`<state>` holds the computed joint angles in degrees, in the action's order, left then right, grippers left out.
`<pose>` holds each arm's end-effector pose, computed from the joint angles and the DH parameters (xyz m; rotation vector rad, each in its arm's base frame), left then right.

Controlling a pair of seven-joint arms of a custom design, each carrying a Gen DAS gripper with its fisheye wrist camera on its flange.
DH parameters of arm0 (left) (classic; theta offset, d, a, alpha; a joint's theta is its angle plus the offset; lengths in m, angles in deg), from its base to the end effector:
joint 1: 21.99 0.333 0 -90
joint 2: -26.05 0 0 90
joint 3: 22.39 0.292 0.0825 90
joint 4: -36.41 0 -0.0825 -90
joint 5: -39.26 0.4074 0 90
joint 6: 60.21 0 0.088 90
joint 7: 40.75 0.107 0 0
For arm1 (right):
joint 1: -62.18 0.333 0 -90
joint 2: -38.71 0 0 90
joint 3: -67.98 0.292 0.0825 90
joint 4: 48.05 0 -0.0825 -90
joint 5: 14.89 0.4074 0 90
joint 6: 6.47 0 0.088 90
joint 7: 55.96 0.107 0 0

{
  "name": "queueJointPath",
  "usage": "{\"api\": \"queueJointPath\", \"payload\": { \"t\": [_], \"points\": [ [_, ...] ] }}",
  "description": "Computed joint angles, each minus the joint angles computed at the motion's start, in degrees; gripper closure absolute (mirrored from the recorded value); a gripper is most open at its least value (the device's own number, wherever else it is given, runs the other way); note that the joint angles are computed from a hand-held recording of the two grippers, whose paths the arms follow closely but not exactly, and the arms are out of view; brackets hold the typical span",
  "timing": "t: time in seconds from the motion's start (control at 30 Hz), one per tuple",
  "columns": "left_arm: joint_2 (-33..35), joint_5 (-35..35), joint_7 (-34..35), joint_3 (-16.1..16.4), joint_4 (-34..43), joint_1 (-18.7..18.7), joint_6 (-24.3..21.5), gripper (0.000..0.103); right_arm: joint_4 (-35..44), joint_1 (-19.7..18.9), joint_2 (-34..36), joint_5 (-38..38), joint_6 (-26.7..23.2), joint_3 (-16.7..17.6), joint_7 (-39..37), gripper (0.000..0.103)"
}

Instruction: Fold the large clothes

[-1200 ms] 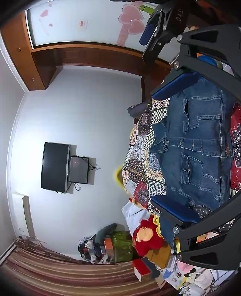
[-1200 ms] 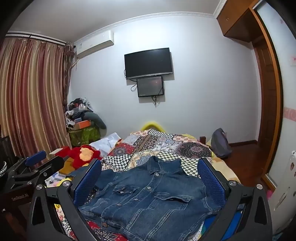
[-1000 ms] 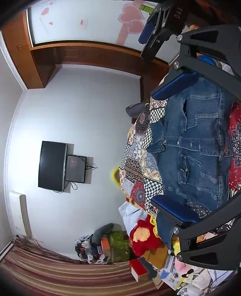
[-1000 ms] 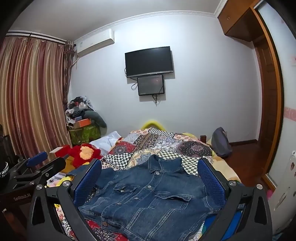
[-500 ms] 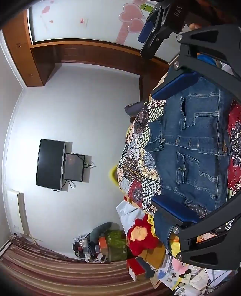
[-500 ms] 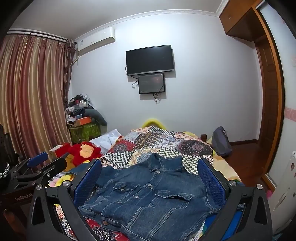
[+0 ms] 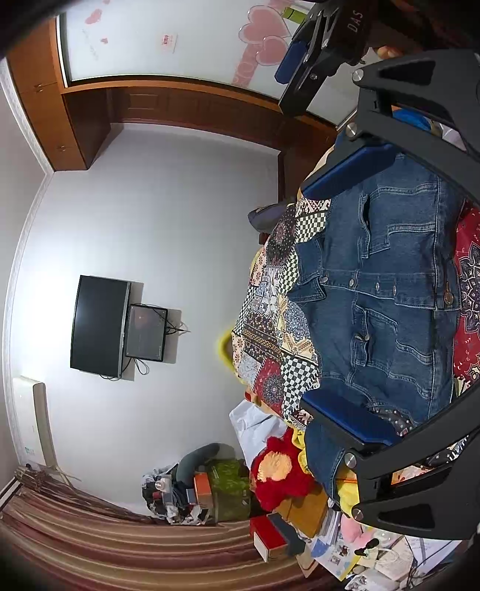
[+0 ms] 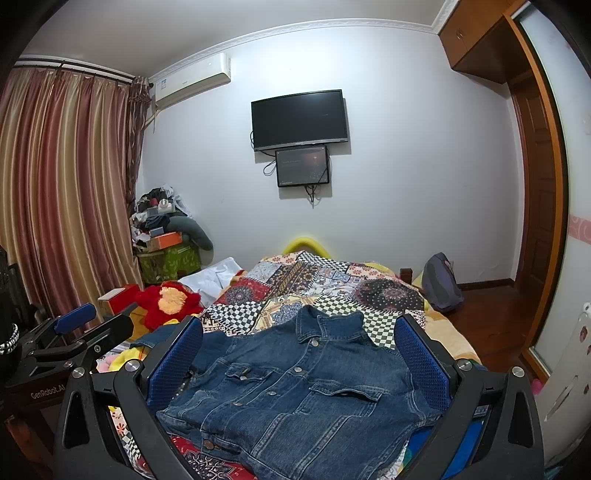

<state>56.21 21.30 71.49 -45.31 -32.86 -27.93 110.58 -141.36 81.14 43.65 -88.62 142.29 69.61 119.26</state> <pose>0.7110 -0.2588 0.6210 -1.1731 1.8110 -1.4940 0.6104 0.2487 0.6259 -1.2144 1.5983 -1.1287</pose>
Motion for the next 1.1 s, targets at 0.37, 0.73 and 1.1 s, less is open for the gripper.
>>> {"api": "queueJointPath", "payload": {
  "t": [0.37,0.73,1.1],
  "points": [
    [0.5,0.4,-0.6,0.2,0.7,-0.2,-0.3,0.000,0.0,0.1,-0.1,0.2,-0.2,0.0,-0.3,0.000],
    [0.6,0.1,-0.7,0.2,1.0,-0.1,-0.9,0.000,-0.1,0.1,-0.1,0.0,-0.2,0.1,-0.2,0.000],
    [0.6,0.1,-0.9,0.4,1.2,-0.3,-1.1,0.000,-0.1,0.2,-0.1,0.1,-0.4,0.1,-0.2,0.000]
  ]
}}
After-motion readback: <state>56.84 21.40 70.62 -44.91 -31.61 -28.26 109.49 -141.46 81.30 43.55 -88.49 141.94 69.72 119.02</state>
